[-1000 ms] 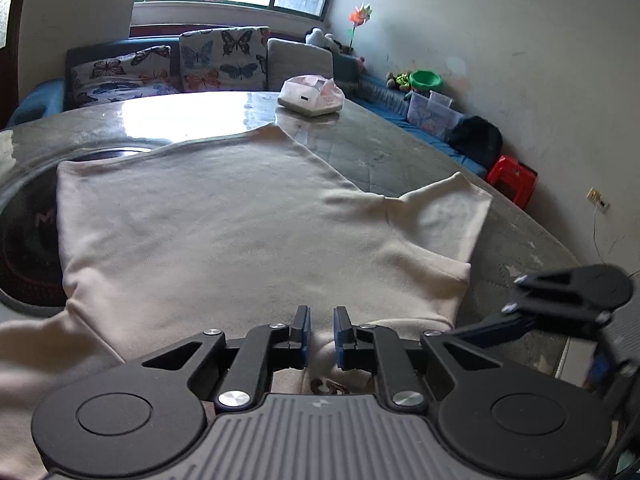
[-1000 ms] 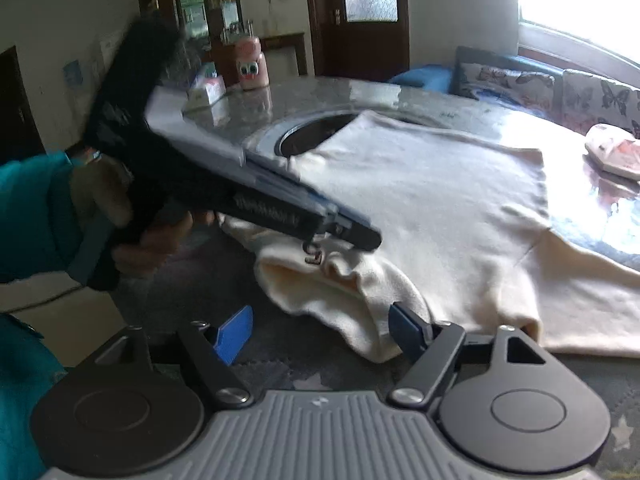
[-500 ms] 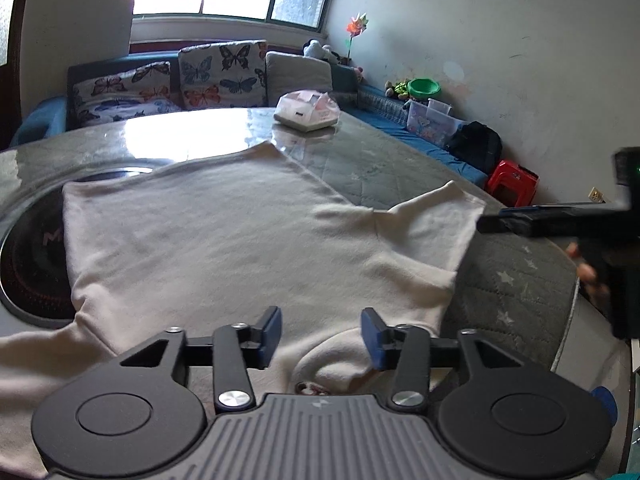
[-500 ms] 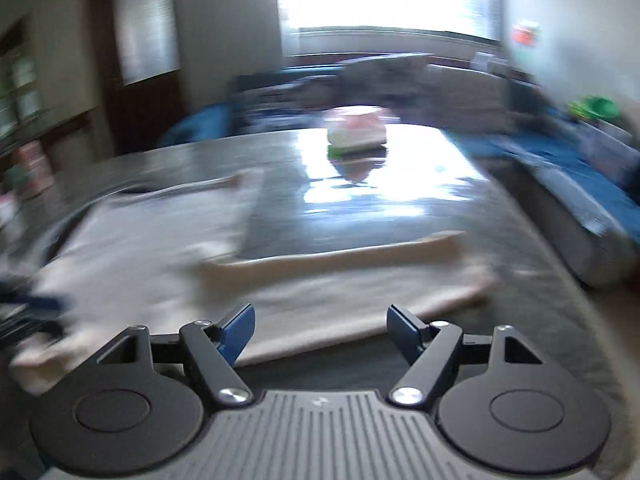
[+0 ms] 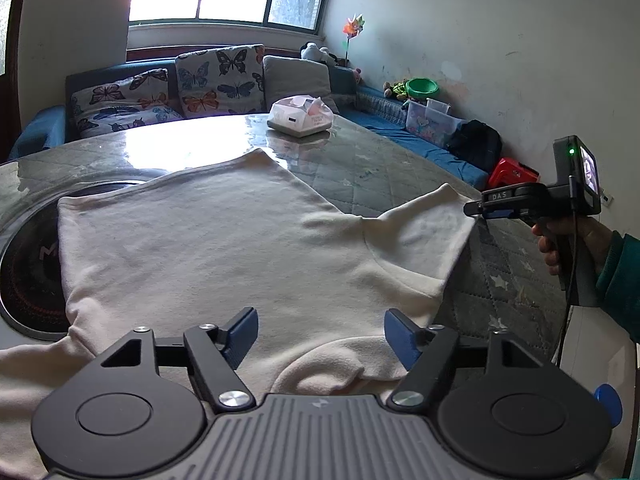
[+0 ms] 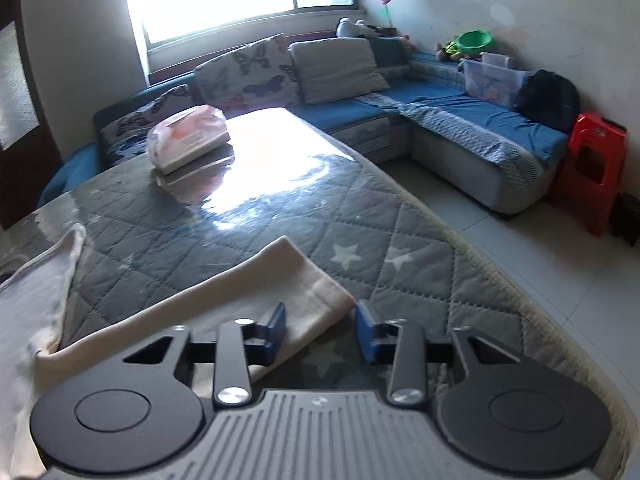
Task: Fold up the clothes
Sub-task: 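Grasp the other sleeve cuff with the right gripper and lift it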
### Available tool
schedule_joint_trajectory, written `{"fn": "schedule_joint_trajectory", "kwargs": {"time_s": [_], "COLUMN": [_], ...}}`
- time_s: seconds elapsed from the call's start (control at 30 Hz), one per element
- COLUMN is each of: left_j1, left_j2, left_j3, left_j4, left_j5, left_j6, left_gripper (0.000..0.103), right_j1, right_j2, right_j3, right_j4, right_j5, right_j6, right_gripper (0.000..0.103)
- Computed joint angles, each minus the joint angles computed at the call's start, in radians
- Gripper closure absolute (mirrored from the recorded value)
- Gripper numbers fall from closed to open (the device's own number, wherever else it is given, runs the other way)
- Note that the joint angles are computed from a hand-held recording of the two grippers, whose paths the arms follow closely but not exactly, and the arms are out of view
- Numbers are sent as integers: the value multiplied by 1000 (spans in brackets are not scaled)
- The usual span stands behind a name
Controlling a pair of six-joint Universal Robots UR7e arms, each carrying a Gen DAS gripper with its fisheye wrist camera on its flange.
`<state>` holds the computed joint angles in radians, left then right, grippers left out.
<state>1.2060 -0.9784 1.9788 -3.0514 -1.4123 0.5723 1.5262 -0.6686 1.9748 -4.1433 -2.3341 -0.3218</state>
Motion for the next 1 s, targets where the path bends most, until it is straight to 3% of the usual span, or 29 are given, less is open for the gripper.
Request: {"fn": "schedule_joint_trajectory", "kwargs": {"time_s": [0.1, 0.2, 0.37, 0.6, 1.0], "left_j1": [-1, -2, -14, -39, -54], "left_j2": [5, 12, 34, 65, 122], "left_j3": [-3, -8, -19, -25, -53], "left_j4": [3, 15, 30, 52, 126], "left_j5": [3, 4, -6, -63, -162], "left_j6": [-5, -17, -22, -2, 21], "left_gripper": [28, 27, 26, 26, 28], "right_j1": [4, 0, 13, 31, 134], "right_j2": [5, -5, -18, -42, -87], "right_j3": [-11, 1, 23, 18, 1], "right_j4": [-4, -19, -80, -63, -42], "right_j5": [-9, 12, 45, 67, 145], "right_j6": [-5, 9, -6, -17, -113], "right_gripper": [92, 98, 99, 99, 99]}}
